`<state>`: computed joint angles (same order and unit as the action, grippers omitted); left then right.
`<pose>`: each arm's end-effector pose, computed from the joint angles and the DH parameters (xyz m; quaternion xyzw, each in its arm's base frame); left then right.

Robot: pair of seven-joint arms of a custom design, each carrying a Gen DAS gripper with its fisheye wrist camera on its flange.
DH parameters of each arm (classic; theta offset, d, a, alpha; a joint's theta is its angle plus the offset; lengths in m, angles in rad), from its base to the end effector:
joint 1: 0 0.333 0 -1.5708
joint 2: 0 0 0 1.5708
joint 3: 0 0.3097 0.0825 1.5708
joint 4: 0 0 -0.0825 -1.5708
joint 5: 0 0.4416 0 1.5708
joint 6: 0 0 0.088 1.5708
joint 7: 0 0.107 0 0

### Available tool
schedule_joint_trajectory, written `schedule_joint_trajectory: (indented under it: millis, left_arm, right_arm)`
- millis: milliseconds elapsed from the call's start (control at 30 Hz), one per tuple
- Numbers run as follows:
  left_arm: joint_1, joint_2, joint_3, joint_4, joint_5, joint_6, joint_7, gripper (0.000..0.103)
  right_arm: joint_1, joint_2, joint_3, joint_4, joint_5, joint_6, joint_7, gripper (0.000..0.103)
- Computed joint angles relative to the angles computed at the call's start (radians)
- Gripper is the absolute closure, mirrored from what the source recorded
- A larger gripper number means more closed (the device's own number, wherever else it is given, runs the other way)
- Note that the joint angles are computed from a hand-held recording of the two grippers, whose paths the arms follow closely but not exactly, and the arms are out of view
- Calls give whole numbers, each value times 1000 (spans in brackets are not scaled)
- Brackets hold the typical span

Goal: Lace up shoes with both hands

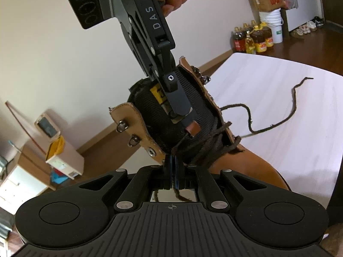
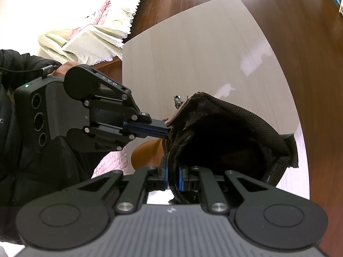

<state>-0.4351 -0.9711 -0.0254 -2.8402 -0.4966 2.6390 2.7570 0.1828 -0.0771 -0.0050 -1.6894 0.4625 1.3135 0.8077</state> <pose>0.3406 -0.1548 0.5066 -0.1221 0.9048 -0.3137 0.2608 0.5375 0.1536 0.5973 -0.9228 0.2746 0.2355 0.1324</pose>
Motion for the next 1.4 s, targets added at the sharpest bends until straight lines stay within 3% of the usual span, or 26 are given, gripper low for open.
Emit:
schedule_joint_trajectory:
  millis: [567, 867, 1000, 1233, 1400]
  left_arm:
    - [-42, 15, 4, 11, -12, -5, 58, 100]
    - [-30, 43, -19, 35, -12, -21, 31, 100]
    - [-30, 55, -11, 43, -22, -27, 21, 100]
    - [-29, 71, 8, 63, -49, -61, 40, 100]
    - [-20, 96, 29, 92, -86, -107, 52, 100]
  right_arm:
    - [4, -26, -2, -25, -2, 23, 9, 93]
    - [10, -60, -7, -63, -7, 54, 23, 93]
    - [15, -85, -8, -85, -14, 79, 34, 84]
    - [41, -267, -10, -208, -71, 230, 63, 82]
    - [76, -548, 5, -449, -98, 435, 173, 83]
